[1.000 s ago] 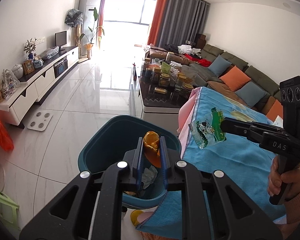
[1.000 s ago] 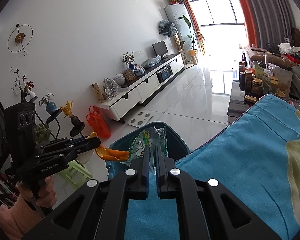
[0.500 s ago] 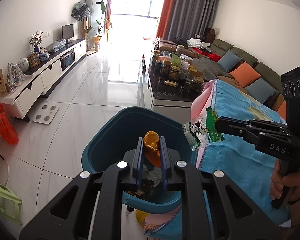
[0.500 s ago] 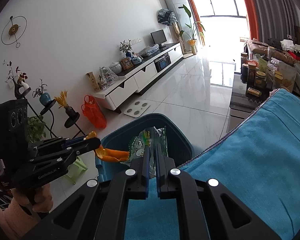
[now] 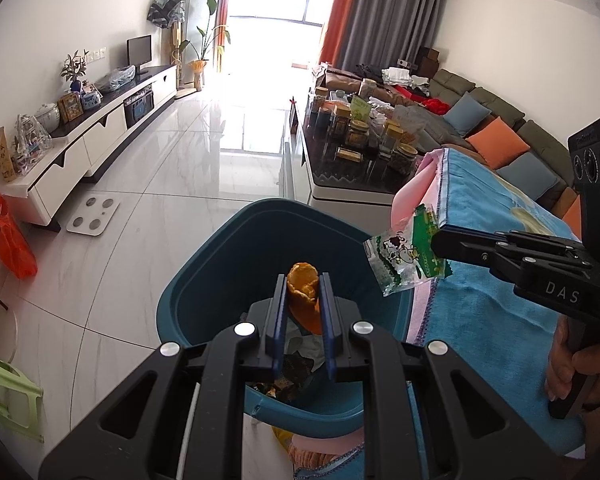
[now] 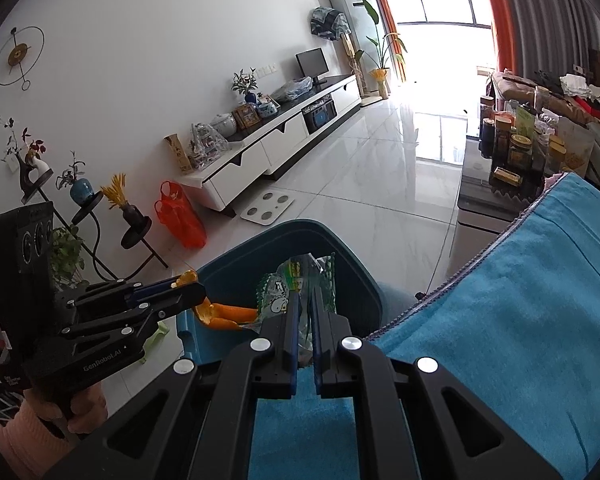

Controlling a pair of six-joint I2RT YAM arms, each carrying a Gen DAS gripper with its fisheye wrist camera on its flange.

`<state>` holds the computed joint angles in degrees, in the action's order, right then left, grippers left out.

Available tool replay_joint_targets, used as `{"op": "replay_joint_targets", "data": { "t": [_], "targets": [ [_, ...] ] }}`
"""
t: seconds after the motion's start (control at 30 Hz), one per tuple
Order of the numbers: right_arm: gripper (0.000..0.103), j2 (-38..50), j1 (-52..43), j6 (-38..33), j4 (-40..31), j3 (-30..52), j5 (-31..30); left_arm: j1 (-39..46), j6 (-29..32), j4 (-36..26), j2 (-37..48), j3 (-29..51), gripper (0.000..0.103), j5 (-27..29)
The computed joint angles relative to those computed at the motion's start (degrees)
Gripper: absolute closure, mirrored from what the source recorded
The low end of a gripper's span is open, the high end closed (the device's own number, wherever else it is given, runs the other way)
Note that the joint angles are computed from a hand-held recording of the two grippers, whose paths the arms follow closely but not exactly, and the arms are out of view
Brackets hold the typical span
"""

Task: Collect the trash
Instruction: 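Open the left tool over the teal bin to drop the orange peel while the right tool releases the bag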

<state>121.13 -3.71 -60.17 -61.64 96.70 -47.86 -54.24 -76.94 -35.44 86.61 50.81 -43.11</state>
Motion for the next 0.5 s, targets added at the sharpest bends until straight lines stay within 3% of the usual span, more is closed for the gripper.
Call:
{"op": "replay_joint_targets", "data": {
  "t": [0.5],
  "targets": [
    [0.095, -0.20, 3.55, 4.00, 3.21, -0.89, 3.74, 4.35, 2.93, 6.13, 0.79, -3.23, 0.087, 4.30]
  ]
}}
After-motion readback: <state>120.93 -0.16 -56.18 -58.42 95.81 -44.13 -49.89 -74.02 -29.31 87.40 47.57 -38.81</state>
